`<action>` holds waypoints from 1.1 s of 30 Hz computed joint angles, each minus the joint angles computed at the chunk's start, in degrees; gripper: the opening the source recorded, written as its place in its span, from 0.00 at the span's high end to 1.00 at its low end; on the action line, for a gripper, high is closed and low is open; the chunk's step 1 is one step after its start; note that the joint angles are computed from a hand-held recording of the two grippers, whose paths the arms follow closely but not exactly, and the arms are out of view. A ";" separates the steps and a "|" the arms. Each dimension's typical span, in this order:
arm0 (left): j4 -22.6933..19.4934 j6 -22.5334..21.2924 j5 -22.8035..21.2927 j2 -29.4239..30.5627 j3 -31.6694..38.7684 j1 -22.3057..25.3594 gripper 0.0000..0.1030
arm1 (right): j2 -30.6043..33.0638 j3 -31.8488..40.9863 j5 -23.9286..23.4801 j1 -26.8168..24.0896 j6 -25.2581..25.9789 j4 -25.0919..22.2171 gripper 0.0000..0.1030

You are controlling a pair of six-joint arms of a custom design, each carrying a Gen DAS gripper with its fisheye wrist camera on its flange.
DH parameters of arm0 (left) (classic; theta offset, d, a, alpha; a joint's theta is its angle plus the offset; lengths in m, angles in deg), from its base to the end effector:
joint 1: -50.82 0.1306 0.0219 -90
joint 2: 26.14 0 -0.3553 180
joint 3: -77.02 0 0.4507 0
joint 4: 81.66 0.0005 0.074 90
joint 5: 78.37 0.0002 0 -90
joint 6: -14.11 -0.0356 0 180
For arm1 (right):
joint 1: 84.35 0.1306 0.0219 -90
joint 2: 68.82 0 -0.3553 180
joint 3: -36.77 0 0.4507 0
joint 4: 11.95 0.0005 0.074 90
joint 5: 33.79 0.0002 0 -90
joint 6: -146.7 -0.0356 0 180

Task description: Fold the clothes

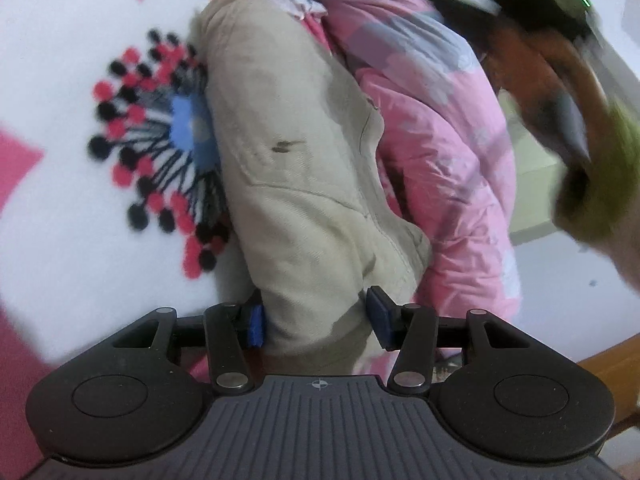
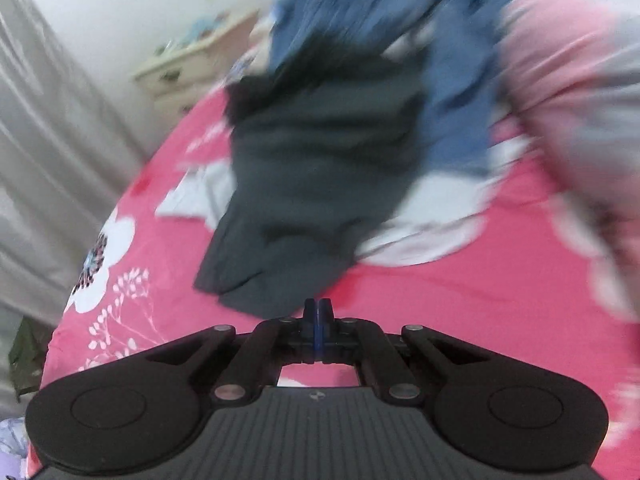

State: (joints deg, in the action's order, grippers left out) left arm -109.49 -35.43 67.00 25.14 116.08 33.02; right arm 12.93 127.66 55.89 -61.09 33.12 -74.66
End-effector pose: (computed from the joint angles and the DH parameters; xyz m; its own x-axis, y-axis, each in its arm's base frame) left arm 0.2881 -0.1238 0.2516 -0.9680 -0.0765 -0.2388 0.1909 0.3928 -0.8996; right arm 0.4419 0.1896 0.4655 -0.8367 0.0758 -0.5425 -0.0690 0.9679 0.2417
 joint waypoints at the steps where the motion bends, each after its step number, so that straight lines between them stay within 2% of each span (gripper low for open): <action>1: -0.29 0.42 1.56 0.11 -0.16 0.78 0.51 | -2.50 0.19 1.38 -1.03 0.99 -2.22 1.00; 4: -4.08 -0.30 2.64 -0.79 0.29 1.51 0.51 | -9.71 1.07 4.90 -4.86 6.43 -11.21 0.97; 6: -7.31 -1.68 1.91 -1.81 0.80 1.14 0.51 | -13.41 -0.28 7.38 -6.60 11.17 -14.28 0.95; 8: -10.53 -3.33 1.19 -3.04 1.27 0.77 0.50 | -18.14 -3.70 9.30 -8.17 14.48 -14.80 0.89; 10: -17.36 -8.35 1.59 -2.62 2.95 0.34 0.48 | -23.86 -8.95 8.73 -10.17 14.40 -13.50 0.89; 12: -27.05 -15.78 1.85 -1.94 5.39 -1.16 0.48 | -28.54 -13.55 7.47 -11.07 13.69 -12.67 0.88; 14: -33.44 -20.24 -2.24 -3.33 7.21 -3.47 0.48 | -32.44 -18.22 3.99 -11.45 14.54 -12.42 0.88; 17: -40.23 -20.28 -12.04 -6.37 9.91 -5.91 0.48 | -34.98 -23.05 -0.77 -9.17 17.23 -11.64 0.88; 18: -42.00 -18.54 -15.39 -7.60 10.81 -6.09 0.48 | -35.21 -24.30 -2.54 -8.01 18.13 -10.97 0.88; 21: -43.71 -13.35 -25.35 -10.33 13.76 -7.28 0.48 | -35.11 -27.71 -7.68 -4.14 22.65 -8.03 0.88; 24: -42.00 -10.39 -33.45 -9.29 17.33 -11.80 0.45 | -35.28 -32.75 -4.80 -1.95 28.61 -5.59 0.90; 25: -41.36 -10.36 -35.39 -8.19 18.43 -13.63 0.44 | -35.24 -33.86 -3.92 -1.73 29.49 -4.94 0.83; 26: -41.49 -12.06 -37.74 -6.56 19.63 -15.23 0.43 | -35.12 -33.61 -4.43 -2.33 28.18 -4.78 0.78; 29: -39.10 -16.58 -46.42 0.11 23.71 -22.09 0.43 | -35.54 -32.20 -4.31 -2.99 23.64 -3.74 0.78; 31: -37.15 -19.46 -46.71 2.95 24.19 -22.67 0.43 | -36.63 -31.80 -3.18 -2.34 23.44 -0.25 0.78; 33: -36.46 -21.84 -48.38 6.37 24.81 -24.14 0.43 | -35.61 -32.06 -4.02 -2.17 23.39 3.92 0.78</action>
